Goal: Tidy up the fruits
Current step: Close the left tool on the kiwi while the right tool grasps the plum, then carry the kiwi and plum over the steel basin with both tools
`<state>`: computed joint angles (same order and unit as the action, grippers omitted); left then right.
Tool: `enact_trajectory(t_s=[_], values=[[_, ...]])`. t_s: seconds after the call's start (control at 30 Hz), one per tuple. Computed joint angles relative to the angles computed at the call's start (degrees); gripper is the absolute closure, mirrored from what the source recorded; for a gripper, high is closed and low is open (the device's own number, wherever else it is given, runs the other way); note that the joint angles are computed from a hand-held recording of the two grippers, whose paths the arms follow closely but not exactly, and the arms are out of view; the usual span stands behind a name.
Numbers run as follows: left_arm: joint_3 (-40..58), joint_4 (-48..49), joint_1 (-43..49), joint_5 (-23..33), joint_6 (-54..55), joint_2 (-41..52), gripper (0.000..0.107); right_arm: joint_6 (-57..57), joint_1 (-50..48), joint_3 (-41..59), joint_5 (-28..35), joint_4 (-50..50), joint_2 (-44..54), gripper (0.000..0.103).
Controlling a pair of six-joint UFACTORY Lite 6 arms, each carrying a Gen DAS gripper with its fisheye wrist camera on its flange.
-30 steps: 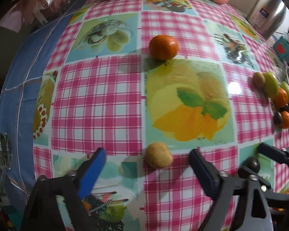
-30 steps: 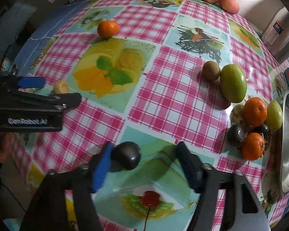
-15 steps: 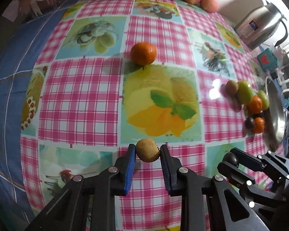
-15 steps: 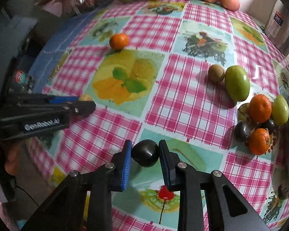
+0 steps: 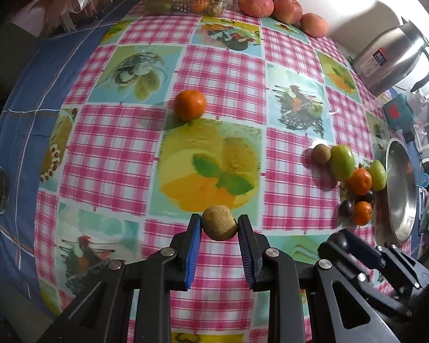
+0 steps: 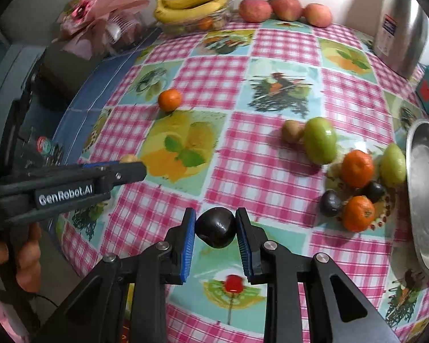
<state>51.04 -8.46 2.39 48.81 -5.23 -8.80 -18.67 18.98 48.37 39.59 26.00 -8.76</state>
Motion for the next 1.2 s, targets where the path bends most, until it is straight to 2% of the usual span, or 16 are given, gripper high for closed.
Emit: enact_trajectory(t_s=[0.2,0.5,0.77,1.03,1.2], values=[[4.81,5.05,-10.39,-0.82,-13.03,5.6,0.079,0.35,-7.83,2.27,1.37,-1.65,0.57,0.074],[18.64,10.53,-23.57,2.22,-28.13,17.17,0.079,-6.27,-22.83,6.59,5.72,1.36,0.83,0.074],[33.3,13.2,-32.88,6.89,-34.53,29.0,0.079,-8.81,-33.38,11.63,7.41,1.57,2.78,0.074],[48.34,14.95,-39.0,11.22,-38.18,39.89,0.079,-9.67,-43.05,17.6,7.46,0.02,9.23,0.074],[59.23,15.09,-42.42,13.34,-38.73,47.21,0.079,-9.58,-48.54,22.47,9.97,0.79,14.78,0.074]])
